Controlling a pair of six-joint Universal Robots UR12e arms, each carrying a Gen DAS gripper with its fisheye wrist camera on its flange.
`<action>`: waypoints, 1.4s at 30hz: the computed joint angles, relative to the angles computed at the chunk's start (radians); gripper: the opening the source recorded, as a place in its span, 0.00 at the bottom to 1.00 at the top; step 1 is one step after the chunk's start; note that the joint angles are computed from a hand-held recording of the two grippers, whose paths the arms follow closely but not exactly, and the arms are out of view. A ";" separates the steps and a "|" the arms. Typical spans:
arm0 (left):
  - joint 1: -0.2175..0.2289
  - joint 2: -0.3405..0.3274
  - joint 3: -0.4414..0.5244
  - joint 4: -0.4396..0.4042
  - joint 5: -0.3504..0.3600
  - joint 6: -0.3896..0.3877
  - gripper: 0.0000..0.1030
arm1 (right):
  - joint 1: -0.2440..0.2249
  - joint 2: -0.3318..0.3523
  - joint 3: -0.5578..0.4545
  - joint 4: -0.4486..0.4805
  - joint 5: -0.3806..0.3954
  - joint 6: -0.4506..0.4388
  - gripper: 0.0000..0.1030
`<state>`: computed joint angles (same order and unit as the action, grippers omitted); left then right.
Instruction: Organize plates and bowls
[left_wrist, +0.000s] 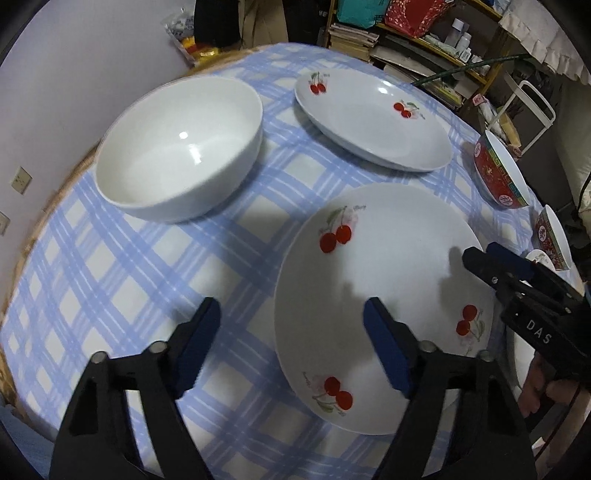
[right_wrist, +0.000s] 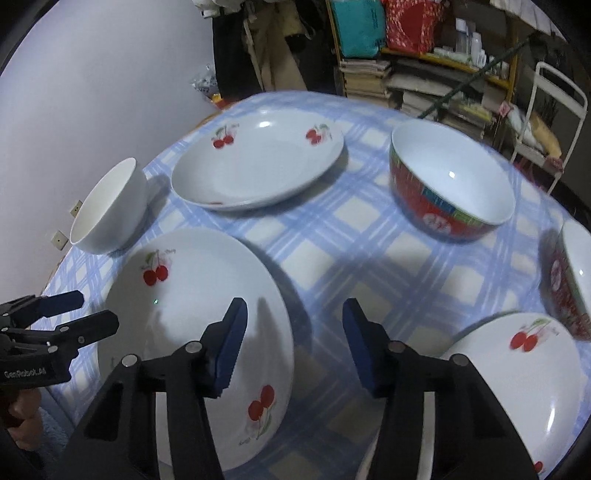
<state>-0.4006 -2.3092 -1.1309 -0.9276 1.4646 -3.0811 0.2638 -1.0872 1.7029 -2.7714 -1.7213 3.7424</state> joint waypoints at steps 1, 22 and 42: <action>0.002 -0.002 0.001 -0.006 -0.009 -0.006 0.70 | -0.001 0.001 0.000 0.002 0.007 -0.001 0.50; 0.026 -0.039 0.057 -0.141 -0.105 -0.054 0.16 | -0.023 -0.005 -0.002 0.055 0.135 -0.022 0.12; 0.029 0.006 0.001 -0.088 -0.151 -0.012 0.21 | -0.016 -0.048 0.032 0.043 0.129 0.012 0.12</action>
<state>-0.3715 -2.3032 -1.1301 -1.0151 1.3138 -3.0926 0.2482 -1.1357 1.7350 -2.7287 -1.5920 3.7539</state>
